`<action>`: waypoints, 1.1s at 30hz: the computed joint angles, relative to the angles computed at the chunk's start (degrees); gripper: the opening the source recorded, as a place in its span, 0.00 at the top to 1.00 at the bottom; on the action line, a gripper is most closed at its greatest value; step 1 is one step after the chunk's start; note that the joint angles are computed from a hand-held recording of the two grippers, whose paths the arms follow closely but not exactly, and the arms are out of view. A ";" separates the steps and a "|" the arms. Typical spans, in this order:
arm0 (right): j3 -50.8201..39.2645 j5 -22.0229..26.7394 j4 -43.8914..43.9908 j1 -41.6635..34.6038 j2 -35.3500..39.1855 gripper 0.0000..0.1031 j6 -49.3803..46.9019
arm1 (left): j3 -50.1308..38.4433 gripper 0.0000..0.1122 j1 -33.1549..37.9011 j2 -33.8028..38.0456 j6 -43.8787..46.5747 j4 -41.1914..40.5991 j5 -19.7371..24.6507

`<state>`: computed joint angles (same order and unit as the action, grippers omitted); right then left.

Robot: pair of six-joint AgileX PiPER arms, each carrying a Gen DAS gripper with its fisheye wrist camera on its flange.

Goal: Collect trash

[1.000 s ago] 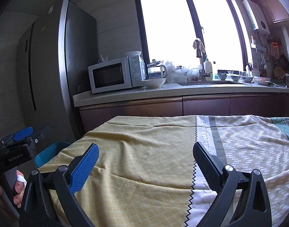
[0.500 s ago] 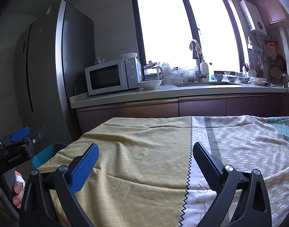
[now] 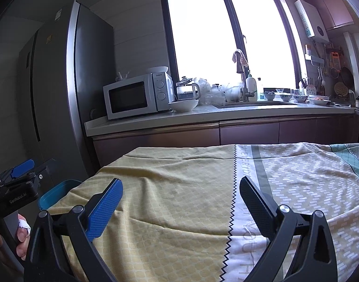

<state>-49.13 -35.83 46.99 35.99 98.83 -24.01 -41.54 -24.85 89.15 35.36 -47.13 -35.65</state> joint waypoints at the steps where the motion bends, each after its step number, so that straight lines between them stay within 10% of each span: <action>1: 0.01 -0.07 0.10 0.06 0.00 0.07 0.01 | 0.00 0.13 0.00 0.00 0.00 0.00 0.00; 33: -0.24 -1.59 1.27 0.68 -0.04 0.07 -0.61 | 0.48 0.13 0.15 0.85 -0.65 0.18 -1.95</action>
